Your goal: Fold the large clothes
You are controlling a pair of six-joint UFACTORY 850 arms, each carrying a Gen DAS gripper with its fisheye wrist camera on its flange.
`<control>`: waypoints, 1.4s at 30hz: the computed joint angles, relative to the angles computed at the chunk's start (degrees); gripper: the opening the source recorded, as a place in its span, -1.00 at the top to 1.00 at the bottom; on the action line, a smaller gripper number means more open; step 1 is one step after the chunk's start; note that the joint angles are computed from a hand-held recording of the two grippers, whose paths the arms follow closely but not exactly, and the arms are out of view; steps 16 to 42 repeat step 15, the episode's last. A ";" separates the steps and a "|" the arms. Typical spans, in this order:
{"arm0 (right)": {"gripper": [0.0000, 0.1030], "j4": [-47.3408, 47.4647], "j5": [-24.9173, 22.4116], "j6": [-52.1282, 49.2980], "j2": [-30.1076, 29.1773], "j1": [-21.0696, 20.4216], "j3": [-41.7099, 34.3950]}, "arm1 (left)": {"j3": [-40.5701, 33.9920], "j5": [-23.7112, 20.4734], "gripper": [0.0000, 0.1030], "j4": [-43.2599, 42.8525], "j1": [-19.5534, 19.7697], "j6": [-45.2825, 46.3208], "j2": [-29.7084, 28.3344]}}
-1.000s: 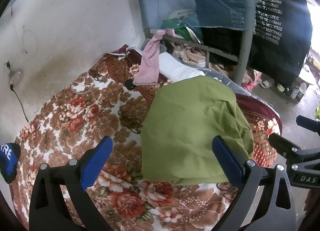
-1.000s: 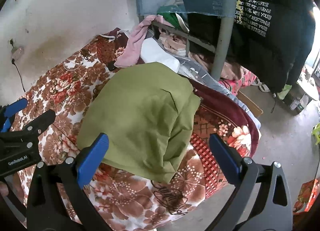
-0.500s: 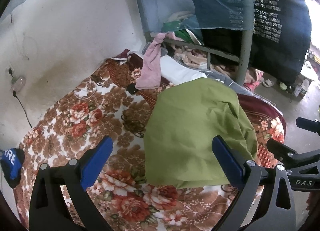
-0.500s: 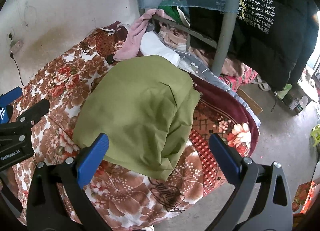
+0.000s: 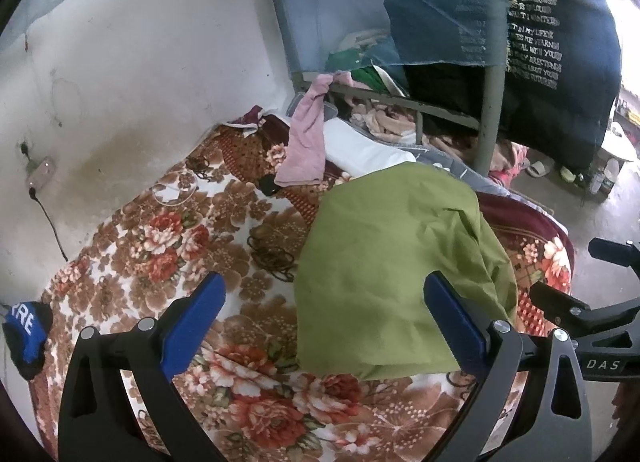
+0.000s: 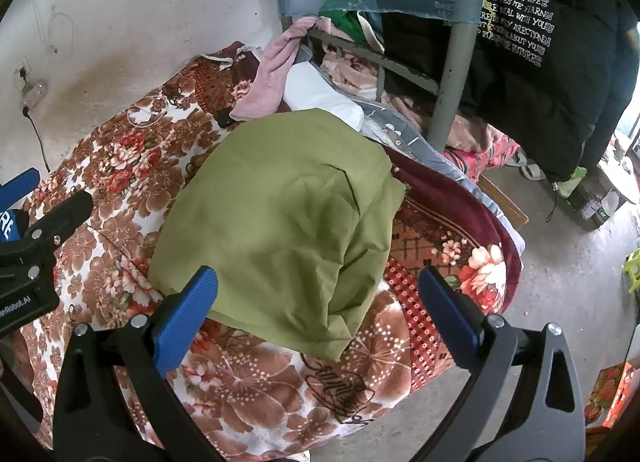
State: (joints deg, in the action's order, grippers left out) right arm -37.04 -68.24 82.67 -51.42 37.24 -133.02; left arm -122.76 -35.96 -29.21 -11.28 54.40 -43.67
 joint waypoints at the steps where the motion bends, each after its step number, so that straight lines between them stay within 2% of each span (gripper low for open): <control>1: -0.91 -0.09 -0.01 0.17 0.00 0.03 0.02 | -0.17 -0.44 -0.89 -0.07 0.05 -0.36 -0.07; 7: -0.91 0.29 -0.18 0.33 -0.13 0.09 -0.26 | -0.03 -1.49 -0.90 0.71 -0.01 -1.86 -0.02; 11: -0.91 0.10 -0.31 0.64 0.00 0.31 0.10 | -2.24 -4.90 -0.90 1.54 0.46 -3.67 -1.34; 42: -0.91 -0.07 0.08 0.89 0.27 0.34 0.68 | -1.81 -5.01 -0.90 1.17 0.87 -3.23 -1.23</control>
